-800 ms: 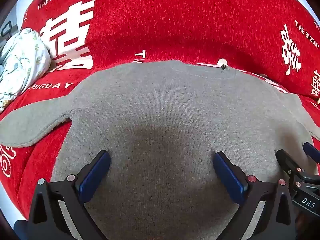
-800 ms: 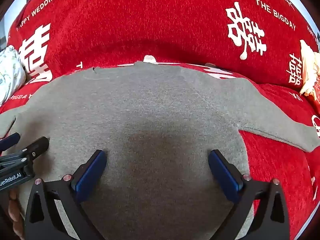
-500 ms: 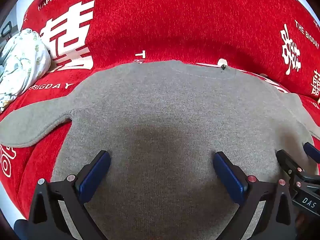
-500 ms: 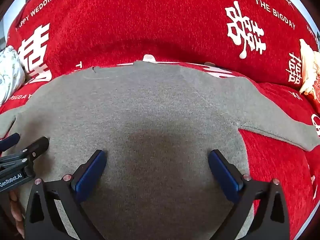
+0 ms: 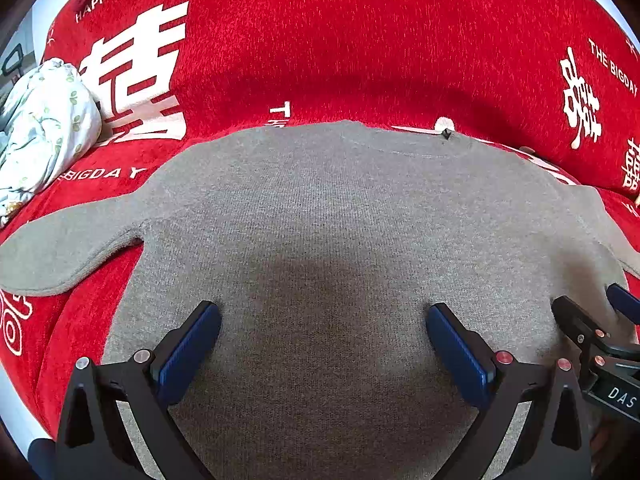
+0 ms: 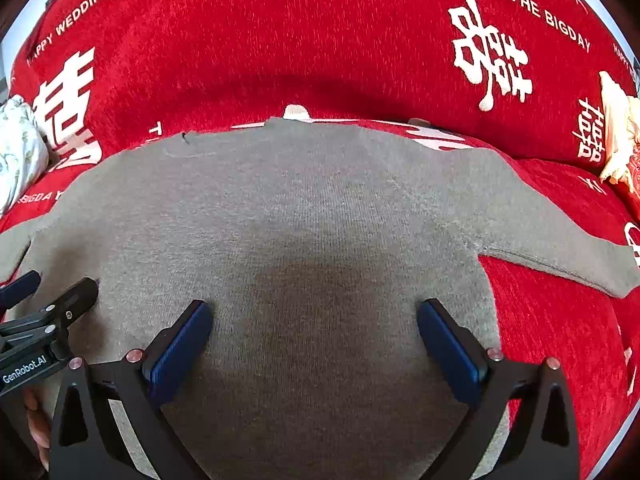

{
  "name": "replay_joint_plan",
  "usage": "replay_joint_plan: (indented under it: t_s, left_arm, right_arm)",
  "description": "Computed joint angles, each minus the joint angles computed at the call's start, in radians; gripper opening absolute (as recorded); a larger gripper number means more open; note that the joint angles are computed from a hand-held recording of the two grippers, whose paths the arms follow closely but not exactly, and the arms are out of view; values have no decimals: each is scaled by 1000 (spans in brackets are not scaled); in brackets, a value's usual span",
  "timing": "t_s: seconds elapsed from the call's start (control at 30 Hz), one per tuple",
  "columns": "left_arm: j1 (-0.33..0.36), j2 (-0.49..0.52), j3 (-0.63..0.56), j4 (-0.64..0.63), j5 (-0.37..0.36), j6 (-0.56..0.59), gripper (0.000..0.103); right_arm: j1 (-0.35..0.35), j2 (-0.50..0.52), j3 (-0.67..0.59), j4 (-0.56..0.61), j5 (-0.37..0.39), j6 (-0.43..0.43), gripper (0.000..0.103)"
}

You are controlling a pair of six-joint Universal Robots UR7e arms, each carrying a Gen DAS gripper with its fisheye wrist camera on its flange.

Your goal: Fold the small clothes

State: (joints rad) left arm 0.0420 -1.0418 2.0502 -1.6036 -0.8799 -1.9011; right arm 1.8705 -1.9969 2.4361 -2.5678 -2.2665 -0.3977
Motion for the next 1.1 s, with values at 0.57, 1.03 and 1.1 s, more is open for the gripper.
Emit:
replay_joint_plan:
  t_s: [0.57,1.03,1.1]
  left_arm:
    - [4,13,-19,22,-7,-6,103]
    - [35,23,-65,61,-70,-44,103]
    - [42,23,-73,57,-91,-19,103]
  right_arm:
    - [110,39,-11,104,-159,210,103]
    - [117,40,-59,245,-146,267,103]
    - [113,45,-79,297,-140,283,103]
